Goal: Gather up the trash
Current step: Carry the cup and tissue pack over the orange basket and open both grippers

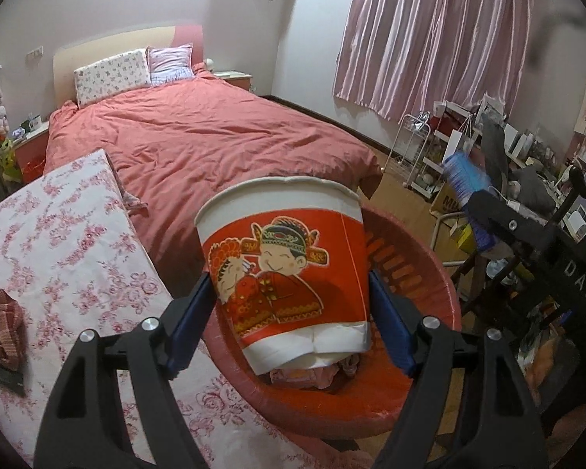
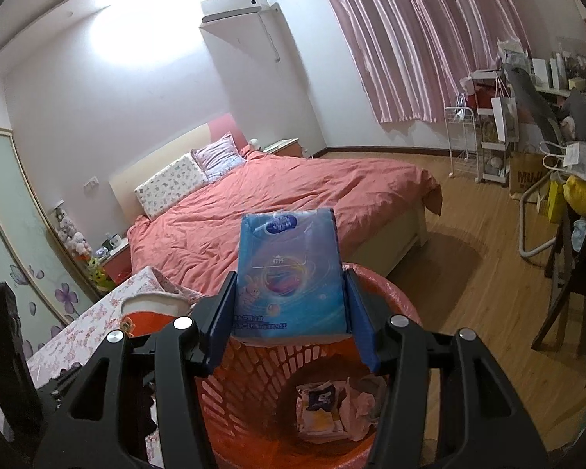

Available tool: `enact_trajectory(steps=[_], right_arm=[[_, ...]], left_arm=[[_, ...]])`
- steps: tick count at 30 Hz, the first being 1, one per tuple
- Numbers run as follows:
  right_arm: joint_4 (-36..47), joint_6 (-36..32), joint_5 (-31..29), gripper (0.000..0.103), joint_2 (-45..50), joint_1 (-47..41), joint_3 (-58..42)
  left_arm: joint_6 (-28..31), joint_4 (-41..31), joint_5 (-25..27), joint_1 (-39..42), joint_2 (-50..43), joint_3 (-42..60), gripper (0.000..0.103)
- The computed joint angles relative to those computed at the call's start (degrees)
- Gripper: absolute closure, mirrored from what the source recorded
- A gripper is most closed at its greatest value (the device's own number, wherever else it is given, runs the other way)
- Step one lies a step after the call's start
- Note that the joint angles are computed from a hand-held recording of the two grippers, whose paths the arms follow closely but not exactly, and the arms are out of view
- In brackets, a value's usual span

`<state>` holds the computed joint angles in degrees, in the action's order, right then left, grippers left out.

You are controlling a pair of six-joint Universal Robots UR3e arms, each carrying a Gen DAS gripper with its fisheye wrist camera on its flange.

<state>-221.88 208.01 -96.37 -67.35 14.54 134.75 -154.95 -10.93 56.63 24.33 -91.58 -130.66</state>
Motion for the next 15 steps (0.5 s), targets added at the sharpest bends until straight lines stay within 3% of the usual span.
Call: enact_trajectory(steps=[8,15], right_arm=[[1.3,0.2,-1.4,0.039,-1.0,0.7,0.8],[5.5,-0.4,-4.9,0.038,-1.7,4.5,-2.1]], left_arm=[[0.5,1.1,3.2,0.7,-3.5,0.6,0.022],[6.3,0.5,3.4,9.6,4.4,-6.1,0.019]])
